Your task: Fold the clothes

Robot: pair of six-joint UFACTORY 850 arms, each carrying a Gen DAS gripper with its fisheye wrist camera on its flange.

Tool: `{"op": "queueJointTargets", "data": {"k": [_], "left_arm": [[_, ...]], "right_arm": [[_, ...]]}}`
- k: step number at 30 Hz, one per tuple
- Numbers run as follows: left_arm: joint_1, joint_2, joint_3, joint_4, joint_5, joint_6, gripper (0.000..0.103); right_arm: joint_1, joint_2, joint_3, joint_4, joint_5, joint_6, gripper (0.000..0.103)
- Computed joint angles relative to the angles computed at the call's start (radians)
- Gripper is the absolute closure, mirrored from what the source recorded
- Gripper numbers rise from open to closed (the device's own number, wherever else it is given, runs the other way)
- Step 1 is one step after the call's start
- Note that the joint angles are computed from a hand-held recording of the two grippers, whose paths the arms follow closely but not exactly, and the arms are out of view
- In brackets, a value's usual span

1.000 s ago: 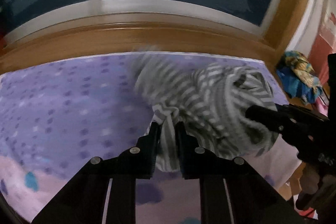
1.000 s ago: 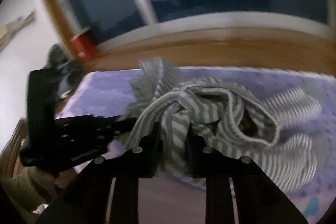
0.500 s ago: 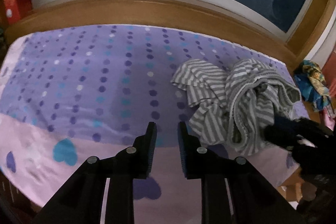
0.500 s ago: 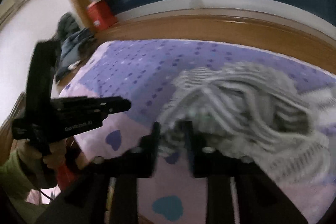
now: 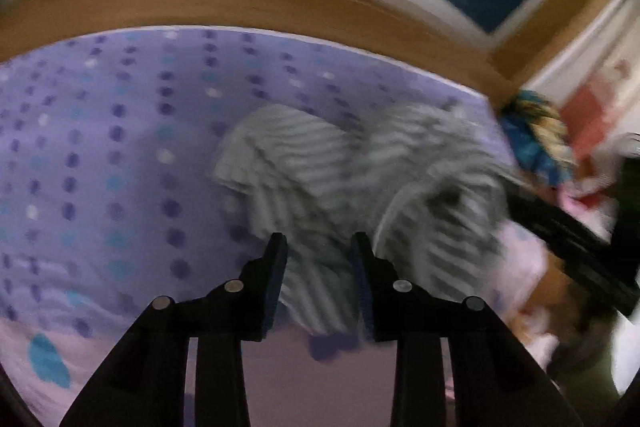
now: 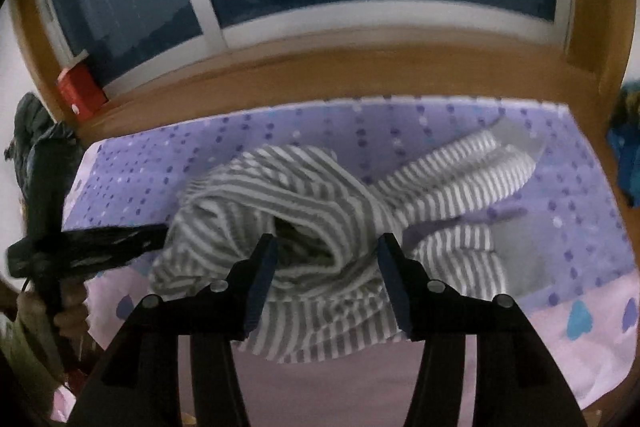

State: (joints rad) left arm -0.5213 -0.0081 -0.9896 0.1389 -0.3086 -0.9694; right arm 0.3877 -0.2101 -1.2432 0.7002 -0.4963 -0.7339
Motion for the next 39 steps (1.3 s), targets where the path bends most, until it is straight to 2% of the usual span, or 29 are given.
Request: {"op": "queueJointTargets", "data": {"k": [2,5,7,12,14,16,18,20,22,24,25,26,27,28,29,32,34,35,38,39], "left_arm": [[-0.025,0.025,0.020,0.054,0.022,-0.014,0.063],[-0.050,0.015,0.012,0.147,0.011,-0.080,0.060],[-0.045,0.010,0.010,0.090,0.026,-0.058,0.060],[-0.038,0.065,0.066,-0.039,0.169,0.017,0.057],[-0.039,0.071,0.067,-0.069,0.186,0.062,0.047],[-0.044,0.052,0.050,0.047,0.176,-0.025,0.040],[-0.043,0.005,0.010,0.058,0.125,-0.018,0.040],[-0.037,-0.046,-0.020,-0.081,0.103,0.120,0.040],[-0.036,-0.089,-0.042,-0.119,0.087,0.152,0.040],[-0.042,-0.115,-0.053,-0.023,0.072,0.032,0.041],[-0.045,-0.118,-0.050,0.036,0.079,-0.039,0.045],[-0.049,-0.116,-0.047,0.107,0.086,-0.116,0.058],[-0.050,-0.112,-0.043,0.142,0.091,-0.150,0.065],[-0.051,-0.103,-0.036,0.170,0.095,-0.183,0.073],[-0.051,-0.090,-0.024,0.214,0.100,-0.237,0.080],[-0.056,-0.049,0.006,0.396,0.091,-0.455,0.089],[-0.065,-0.016,0.024,0.531,0.051,-0.615,0.093],[-0.076,0.007,0.032,0.605,0.002,-0.693,0.094],[-0.121,0.102,0.066,0.764,-0.216,-0.852,0.094],[-0.127,0.141,0.084,0.786,-0.261,-0.884,0.094]], "right_arm": [[0.003,-0.017,-0.013,-0.022,-0.006,0.015,0.051],[0.020,-0.047,-0.037,-0.087,-0.013,0.051,0.051],[0.028,-0.073,-0.056,-0.130,-0.023,0.077,0.051],[0.044,-0.119,-0.087,-0.187,-0.025,0.109,0.051],[0.046,-0.123,-0.089,-0.199,-0.020,0.106,0.051],[0.048,-0.125,-0.091,-0.212,-0.023,0.103,0.051],[0.046,-0.131,-0.097,-0.216,-0.035,0.101,0.050],[0.043,-0.141,-0.107,-0.233,-0.050,0.122,0.046],[0.040,-0.154,-0.121,-0.259,-0.070,0.150,0.039],[0.038,-0.176,-0.139,-0.291,-0.103,0.166,0.036],[0.040,-0.182,-0.148,-0.301,-0.112,0.166,0.036],[0.042,-0.186,-0.156,-0.313,-0.117,0.169,0.036],[0.045,-0.190,-0.164,-0.324,-0.122,0.171,0.040],[0.050,-0.191,-0.169,-0.319,-0.126,0.150,0.048],[0.056,-0.191,-0.174,-0.306,-0.129,0.117,0.068],[0.090,-0.174,-0.169,-0.312,-0.093,0.045,0.090],[0.113,-0.170,-0.177,-0.245,-0.078,-0.037,0.092],[0.121,-0.171,-0.186,-0.210,-0.077,-0.073,0.093],[0.150,-0.192,-0.245,-0.017,-0.128,-0.217,0.096],[0.160,-0.207,-0.276,0.054,-0.169,-0.268,0.097]]}}
